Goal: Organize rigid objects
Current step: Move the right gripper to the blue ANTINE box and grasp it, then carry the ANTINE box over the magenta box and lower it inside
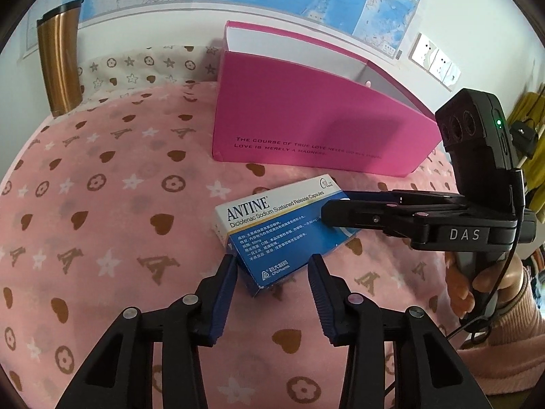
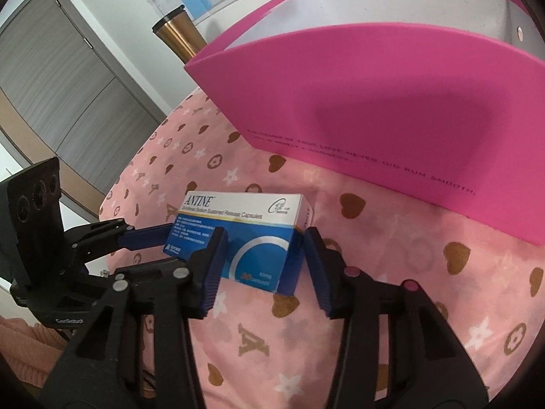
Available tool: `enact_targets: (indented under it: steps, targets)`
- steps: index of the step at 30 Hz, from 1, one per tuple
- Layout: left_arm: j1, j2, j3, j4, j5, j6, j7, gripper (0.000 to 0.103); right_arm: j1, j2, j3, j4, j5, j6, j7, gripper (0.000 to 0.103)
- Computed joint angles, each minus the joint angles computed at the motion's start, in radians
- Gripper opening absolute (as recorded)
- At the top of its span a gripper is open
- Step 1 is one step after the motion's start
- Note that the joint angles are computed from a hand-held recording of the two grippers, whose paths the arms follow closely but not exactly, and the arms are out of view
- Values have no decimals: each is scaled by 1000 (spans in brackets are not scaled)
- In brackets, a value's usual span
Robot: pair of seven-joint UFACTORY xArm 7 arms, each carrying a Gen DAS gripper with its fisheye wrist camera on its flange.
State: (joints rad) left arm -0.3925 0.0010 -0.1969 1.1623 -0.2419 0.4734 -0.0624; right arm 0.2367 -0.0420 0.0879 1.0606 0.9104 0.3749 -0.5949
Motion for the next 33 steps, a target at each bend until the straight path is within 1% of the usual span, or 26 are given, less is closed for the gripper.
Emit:
enact_targets:
  steps: [8,12,16,19,24,27,33]
  targets:
    - [-2,-5,-1,7,-53,-9,49,43,7,-34,-2,-33,-43,-19,40,47]
    - [-7,-9,-3,15,-54,-23,62,43,20,-63,-13,-52,-49,-33,49,47]
    - [-12,-10,-6,25,-63,-31,79,42,33,-98,-23,-79,-79,-61,69,47]
    - [-17,-13,-8,34,-58,-35,81,42,44,-121,-35,-94,-101,-73,89,47]
    - [-22,-20,-8,51,-54,-48,92,43,71,-158,-58,-113,-117,-100,88,47]
    - [-24,-16,-9,68,-32,-53,84,42,81,-177,-67,-119,-144,-115,103,47]
    - [-28,-3,-12,104,-25,-76,94,43,96,-200,-84,-120,-216,-146,152,47]
